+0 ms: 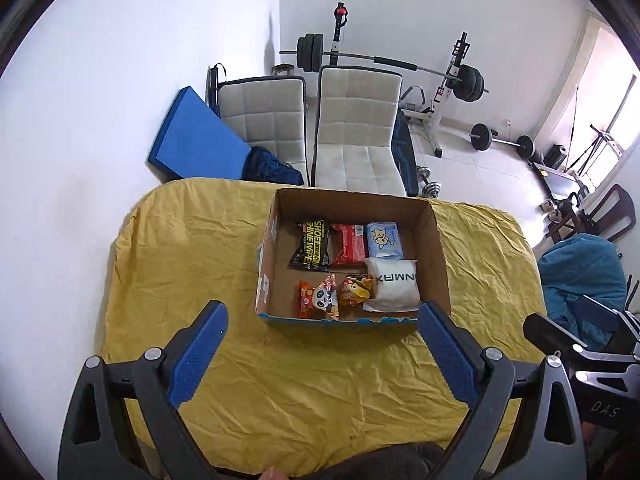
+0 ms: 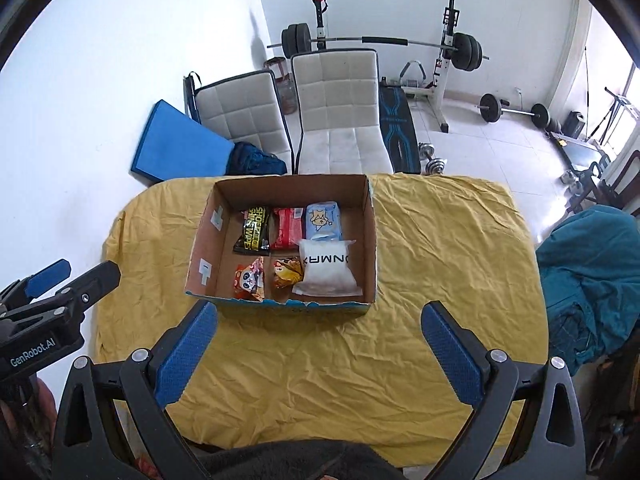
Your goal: Organize soft objects
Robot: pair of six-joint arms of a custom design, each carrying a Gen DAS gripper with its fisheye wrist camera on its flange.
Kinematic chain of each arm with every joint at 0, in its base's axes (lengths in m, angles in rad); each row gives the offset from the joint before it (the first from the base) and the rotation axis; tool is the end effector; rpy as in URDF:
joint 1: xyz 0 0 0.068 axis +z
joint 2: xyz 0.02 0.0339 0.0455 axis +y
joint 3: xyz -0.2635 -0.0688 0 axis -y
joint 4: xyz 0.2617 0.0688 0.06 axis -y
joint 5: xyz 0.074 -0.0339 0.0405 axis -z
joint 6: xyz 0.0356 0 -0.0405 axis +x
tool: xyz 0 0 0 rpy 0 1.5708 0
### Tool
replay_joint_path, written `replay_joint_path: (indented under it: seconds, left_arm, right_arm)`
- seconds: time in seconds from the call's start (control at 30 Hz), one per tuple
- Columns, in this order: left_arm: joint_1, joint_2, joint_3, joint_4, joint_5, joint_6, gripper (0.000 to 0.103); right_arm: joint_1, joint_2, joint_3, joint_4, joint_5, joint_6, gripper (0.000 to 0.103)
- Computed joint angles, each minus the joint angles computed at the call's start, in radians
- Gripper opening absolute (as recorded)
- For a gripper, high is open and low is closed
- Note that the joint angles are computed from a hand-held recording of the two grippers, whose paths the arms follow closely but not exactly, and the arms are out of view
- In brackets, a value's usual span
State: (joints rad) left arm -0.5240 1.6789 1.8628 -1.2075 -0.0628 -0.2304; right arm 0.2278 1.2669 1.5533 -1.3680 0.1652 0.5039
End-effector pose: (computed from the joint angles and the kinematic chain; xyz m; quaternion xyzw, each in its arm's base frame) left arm 0.3057 -0.1741 0.3888 0.1324 0.9532 -0.0714 0.2622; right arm 0.2220 0.0455 0.4001 0.1529 0.9550 0.0116 0.2540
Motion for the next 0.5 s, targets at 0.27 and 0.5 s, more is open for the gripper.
replay_joint_path:
  seconds: [0.27, 0.5]
  left_arm:
    - [-0.019, -0.044, -0.015, -0.017, -0.008, -0.009, 0.097]
    - [-0.030, -0.055, -0.025, -0.011, -0.029, -0.022, 0.097]
  right_arm:
    - [0.020, -0.005, 0.070, -0.061, 0.064, 0.026, 0.103]
    - [0.013, -0.008, 0.067, -0.069, 0.052, 0.028, 0.103]
